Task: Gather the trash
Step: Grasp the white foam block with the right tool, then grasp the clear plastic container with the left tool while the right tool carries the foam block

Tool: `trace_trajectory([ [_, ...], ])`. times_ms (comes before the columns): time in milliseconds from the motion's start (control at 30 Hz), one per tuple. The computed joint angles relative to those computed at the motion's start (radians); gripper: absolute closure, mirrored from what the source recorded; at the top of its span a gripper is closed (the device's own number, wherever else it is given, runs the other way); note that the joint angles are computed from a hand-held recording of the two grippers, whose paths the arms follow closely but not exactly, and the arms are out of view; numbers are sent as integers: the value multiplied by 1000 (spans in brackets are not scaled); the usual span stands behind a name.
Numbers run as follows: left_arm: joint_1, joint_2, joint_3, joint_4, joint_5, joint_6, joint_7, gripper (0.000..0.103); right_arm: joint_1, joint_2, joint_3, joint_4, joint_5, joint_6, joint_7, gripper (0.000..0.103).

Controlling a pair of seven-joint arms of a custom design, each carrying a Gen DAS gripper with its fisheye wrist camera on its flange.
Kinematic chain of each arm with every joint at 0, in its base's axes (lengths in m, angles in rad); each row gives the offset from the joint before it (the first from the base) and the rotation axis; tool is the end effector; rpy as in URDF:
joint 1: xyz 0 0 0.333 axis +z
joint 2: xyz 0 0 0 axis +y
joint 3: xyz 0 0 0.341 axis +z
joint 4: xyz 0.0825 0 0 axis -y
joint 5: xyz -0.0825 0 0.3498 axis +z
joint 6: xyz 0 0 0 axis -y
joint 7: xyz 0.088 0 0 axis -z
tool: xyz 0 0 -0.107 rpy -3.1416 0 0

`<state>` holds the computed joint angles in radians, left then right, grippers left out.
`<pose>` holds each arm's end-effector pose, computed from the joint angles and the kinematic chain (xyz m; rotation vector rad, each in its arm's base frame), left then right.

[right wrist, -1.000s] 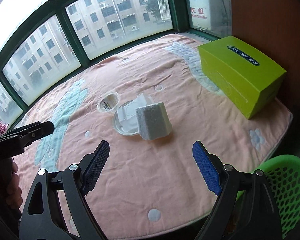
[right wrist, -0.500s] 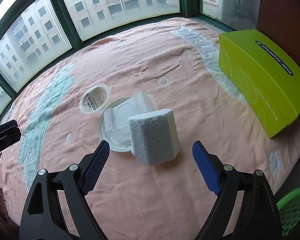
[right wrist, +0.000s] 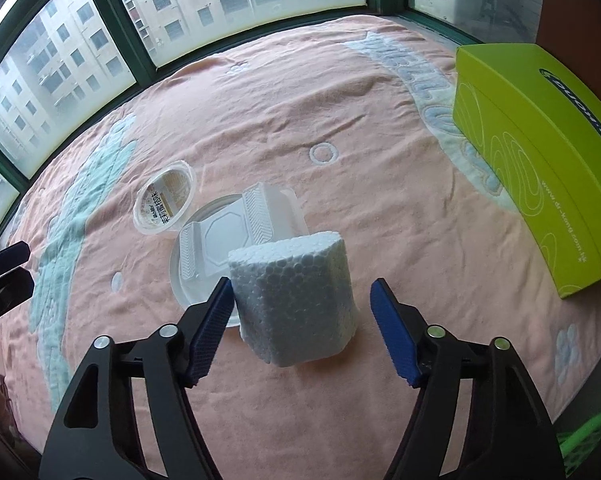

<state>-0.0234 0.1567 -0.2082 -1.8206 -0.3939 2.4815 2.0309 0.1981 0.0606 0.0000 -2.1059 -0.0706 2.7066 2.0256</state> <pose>0.6023 -0.1319 0.5449 -1.5368 2.3951 -0.8498 0.5577 0.1144 0.4938 -1.6780 2.0542 -0.3816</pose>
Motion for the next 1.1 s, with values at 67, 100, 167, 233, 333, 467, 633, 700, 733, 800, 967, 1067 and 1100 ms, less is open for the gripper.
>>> trace_trajectory([
  [67,-4,5,-3,4,6,0,3,17,-4,-7,3,-9,37,9,-25,43],
  [100,-6,8,-5,6,10,1,3,17,-3,-13,2,-14,28,12,-19,43],
  [167,-10,15,-9,12,13,0,8,17,-5,-30,1,-28,10,22,-3,43],
  [233,-15,22,-15,19,19,5,18,17,-10,-58,4,-47,17,28,-9,43],
  [333,-21,30,-29,28,18,6,51,17,-24,-104,12,-74,-34,23,23,43],
  [467,-33,48,-52,47,14,1,119,19,-50,-171,28,-122,-42,24,41,43],
  [633,-46,85,-76,89,-5,-15,203,21,-88,-259,62,-186,-57,28,54,43],
  [700,-56,106,-81,109,9,-16,219,23,-102,-293,76,-211,-61,33,60,43],
  [733,-60,116,-84,118,15,-16,226,23,-109,-310,83,-224,-62,35,64,43],
  [800,-66,139,-92,141,28,-22,241,23,-128,-344,101,-249,-70,32,78,43],
  [967,-80,200,-109,202,72,-51,248,28,-159,-423,129,-313,-56,27,104,43],
  [1067,-81,232,-121,233,82,-67,257,29,-187,-467,149,-346,-58,19,125,43],
  [1100,-83,243,-123,244,88,-75,261,30,-194,-478,154,-357,-57,18,131,43],
])
